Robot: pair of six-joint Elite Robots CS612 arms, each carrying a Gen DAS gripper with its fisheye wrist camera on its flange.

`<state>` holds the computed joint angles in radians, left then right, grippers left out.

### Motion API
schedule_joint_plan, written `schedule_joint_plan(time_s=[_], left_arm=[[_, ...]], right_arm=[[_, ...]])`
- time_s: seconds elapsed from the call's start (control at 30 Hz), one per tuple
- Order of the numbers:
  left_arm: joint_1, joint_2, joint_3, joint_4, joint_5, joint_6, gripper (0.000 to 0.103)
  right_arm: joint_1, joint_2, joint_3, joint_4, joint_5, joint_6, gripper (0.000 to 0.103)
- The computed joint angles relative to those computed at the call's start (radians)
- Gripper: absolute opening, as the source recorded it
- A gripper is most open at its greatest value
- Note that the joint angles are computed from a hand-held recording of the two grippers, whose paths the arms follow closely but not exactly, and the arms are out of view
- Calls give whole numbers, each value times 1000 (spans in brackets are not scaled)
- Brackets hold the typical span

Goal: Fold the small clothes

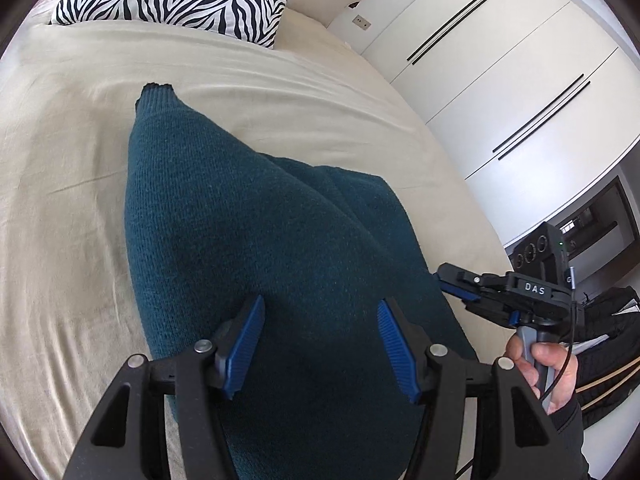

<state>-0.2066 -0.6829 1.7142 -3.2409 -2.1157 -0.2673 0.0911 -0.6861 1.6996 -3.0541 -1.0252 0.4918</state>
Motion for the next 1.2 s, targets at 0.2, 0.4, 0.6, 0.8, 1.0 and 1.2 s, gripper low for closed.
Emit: schedule_joint_plan(time_s=[0.2, 0.4, 0.6, 0.8, 1.0, 1.2], left_arm=[[-8, -7, 2, 16, 18, 4, 61], [4, -20, 9, -35, 22, -61, 60], [11, 11, -73, 44, 54, -64, 60], [18, 52, -131, 89, 33, -80, 53], [11, 58, -129, 81, 58, -51, 49], [18, 57, -114, 64, 53, -38, 39]], right_arm=[[21, -42, 37, -50, 115, -65, 21], [24, 7, 45, 38, 182, -37, 19], [19, -16, 83, 35, 179, -72, 19], [26, -33, 45, 35, 184, -98, 19], [24, 65, -135, 45, 284, -7, 19], [38, 196, -341, 183, 250, 118, 19]])
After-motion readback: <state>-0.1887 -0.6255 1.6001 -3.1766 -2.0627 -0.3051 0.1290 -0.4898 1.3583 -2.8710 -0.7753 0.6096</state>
